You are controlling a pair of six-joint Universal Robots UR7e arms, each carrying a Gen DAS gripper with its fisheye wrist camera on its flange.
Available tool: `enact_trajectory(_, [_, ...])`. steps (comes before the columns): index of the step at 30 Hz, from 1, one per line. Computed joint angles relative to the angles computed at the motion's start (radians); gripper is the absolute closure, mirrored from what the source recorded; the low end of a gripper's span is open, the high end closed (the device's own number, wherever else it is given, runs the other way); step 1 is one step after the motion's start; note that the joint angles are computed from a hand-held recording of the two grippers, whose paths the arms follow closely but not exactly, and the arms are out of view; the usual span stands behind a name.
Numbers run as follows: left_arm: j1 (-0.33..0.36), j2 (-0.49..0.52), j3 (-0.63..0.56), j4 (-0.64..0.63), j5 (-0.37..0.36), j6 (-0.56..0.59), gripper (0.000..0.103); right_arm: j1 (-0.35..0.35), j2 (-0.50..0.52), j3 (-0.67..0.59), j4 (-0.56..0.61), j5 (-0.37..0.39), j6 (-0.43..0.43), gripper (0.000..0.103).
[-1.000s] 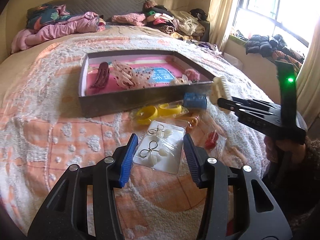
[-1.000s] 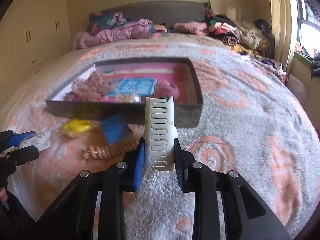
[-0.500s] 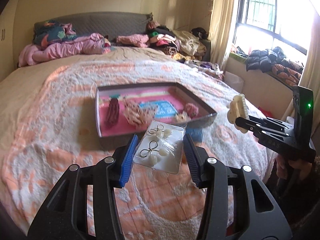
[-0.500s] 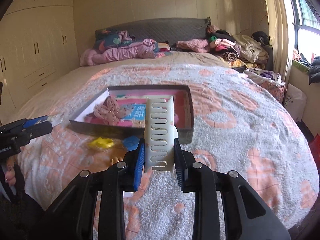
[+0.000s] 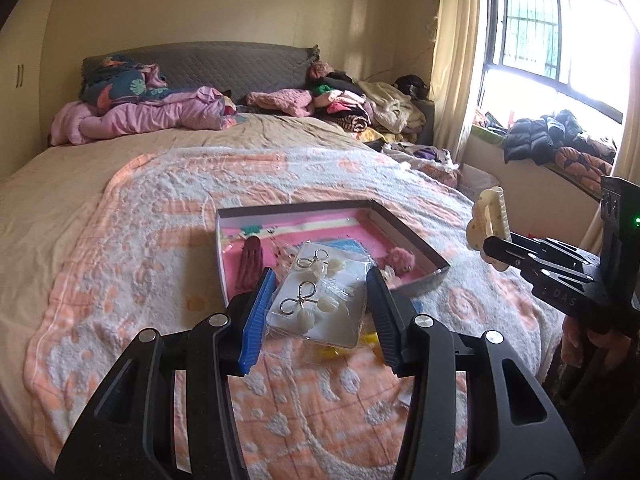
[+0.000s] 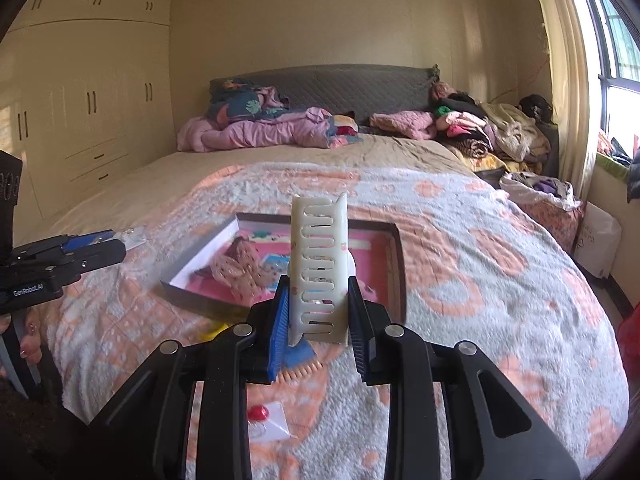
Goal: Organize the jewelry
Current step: 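Carry the earring bag over the box with the left tool while the right tool carries the comb clip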
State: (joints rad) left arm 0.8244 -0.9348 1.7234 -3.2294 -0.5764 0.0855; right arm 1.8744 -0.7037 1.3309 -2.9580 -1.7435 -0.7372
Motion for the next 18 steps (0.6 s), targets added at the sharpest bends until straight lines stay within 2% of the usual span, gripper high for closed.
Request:
enact_trajectory(10, [0.02, 0.008, -0.051, -0.055, 0.017, 0.06, 0.065, 0.021, 0.05, -0.082, 0.039, 0.032, -0.017, 0.077])
enact_trajectory(18, [0.044, 0.011, -0.077, -0.063, 0.019, 0.064, 0.065, 0.028, 0.098, -0.153, 0.083, 0.04, -0.026, 0.077])
